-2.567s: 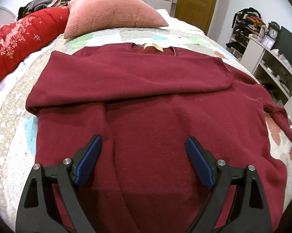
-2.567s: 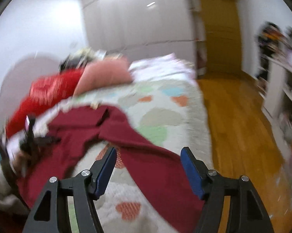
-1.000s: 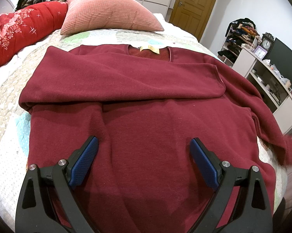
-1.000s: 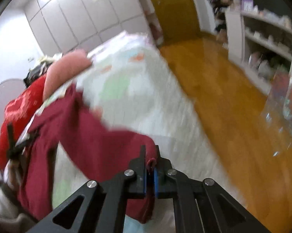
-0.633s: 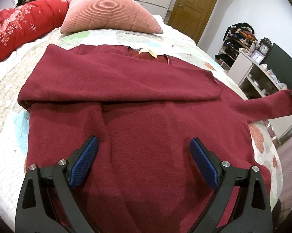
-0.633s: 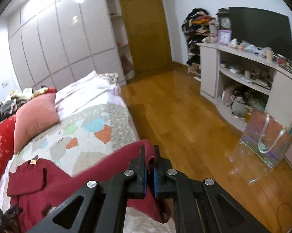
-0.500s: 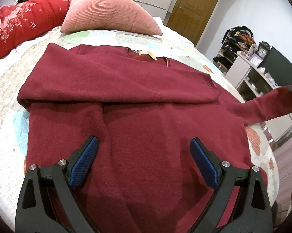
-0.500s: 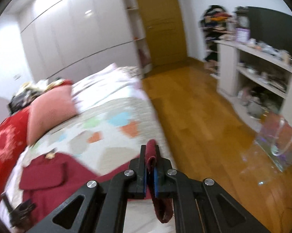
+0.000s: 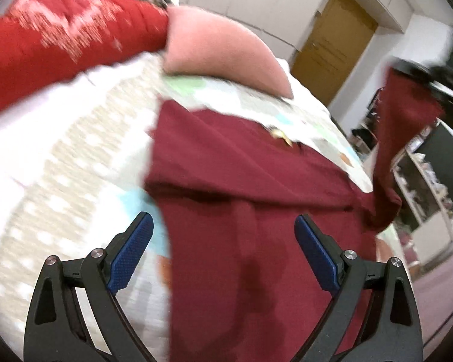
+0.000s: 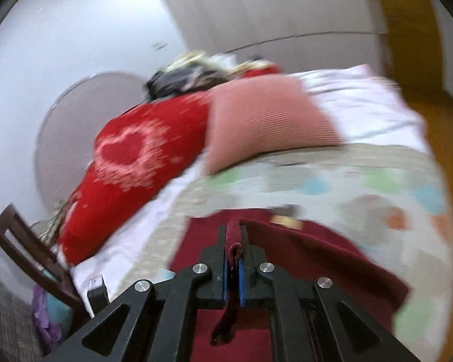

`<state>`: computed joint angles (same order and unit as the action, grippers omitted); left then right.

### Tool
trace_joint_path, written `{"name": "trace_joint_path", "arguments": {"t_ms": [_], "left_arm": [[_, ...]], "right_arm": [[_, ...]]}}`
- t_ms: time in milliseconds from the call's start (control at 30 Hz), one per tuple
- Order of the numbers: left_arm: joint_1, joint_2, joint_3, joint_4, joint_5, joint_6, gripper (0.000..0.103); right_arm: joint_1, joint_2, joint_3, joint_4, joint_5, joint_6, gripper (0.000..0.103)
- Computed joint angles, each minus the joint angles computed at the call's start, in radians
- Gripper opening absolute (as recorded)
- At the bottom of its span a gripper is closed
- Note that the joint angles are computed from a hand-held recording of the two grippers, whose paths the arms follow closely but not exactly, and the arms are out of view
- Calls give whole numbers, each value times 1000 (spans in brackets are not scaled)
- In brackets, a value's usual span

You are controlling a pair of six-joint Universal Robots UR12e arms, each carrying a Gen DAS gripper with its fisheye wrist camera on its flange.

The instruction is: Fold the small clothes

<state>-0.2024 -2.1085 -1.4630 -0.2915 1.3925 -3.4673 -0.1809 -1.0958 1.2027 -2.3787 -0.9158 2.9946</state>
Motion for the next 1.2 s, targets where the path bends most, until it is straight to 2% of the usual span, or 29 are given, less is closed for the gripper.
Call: {"name": "trace_joint_path", "arguments": {"t_ms": [67, 100, 133, 167, 200, 233, 300, 367, 433, 500, 567, 633, 733, 767, 800, 867, 900, 967, 1033, 1133, 1200], "left_arm": [[5, 9, -5, -1, 15, 21, 95], [8, 13, -7, 0, 16, 27, 95], [11, 17, -11, 8, 14, 29, 95], [14, 18, -12, 18, 12, 29, 95], [16, 18, -13, 32, 10, 27, 95], [18, 19, -16, 38, 10, 25, 95], [22, 11, -3, 28, 8, 16, 95], [27, -1, 16, 13, -12, 2, 95], [27, -25, 49, -13, -22, 0, 95], [23, -50, 86, -57, 2, -8, 95], [17, -74, 120, -102, 48, -25, 95], [14, -88, 141, -143, 64, -46, 95], [13, -95, 152, -160, 45, -66, 95], [9, -98, 157, -168, 54, -62, 95], [6, -99, 161, -175, 63, -55, 95], [-1, -101, 170, -183, 76, -34, 95], [-3, -100, 170, -177, 75, -24, 95], [-7, -100, 168, -159, 78, -4, 95], [-12, -107, 179, -172, 95, 6, 95], [-17, -111, 182, -181, 115, 24, 95], [-16, -106, 174, -173, 110, 37, 95]], "right_arm": [[38, 74, -95, 140, 84, -59, 9], [48, 100, -141, 245, 105, -91, 13], [57, 120, -169, 318, 122, -109, 24], [60, 124, -169, 349, 150, -132, 35], [57, 116, -152, 338, 157, -149, 38], [51, 92, -111, 285, 134, -162, 39], [37, 52, -46, 193, 48, -152, 39], [11, 0, 43, 86, -54, -106, 43], [-14, -37, 114, 23, -123, -87, 44], [-39, -66, 185, -24, -196, -79, 44], [-52, -73, 224, -26, -267, -70, 44], [-63, -74, 256, -23, -270, -78, 44], [-58, -68, 289, -66, -240, -131, 44], [-44, -64, 300, -107, -275, -170, 44], [-30, -58, 305, -148, -335, -202, 43], [1, -39, 306, -213, -467, -264, 8], [1, -37, 306, -215, -483, -262, 8], [-23, -57, 334, -220, -436, -253, 7], [-37, -74, 363, -228, -453, -262, 7], [-49, -76, 376, -132, -497, -272, 6], [-82, -92, 393, -113, -407, -228, 6]]}}
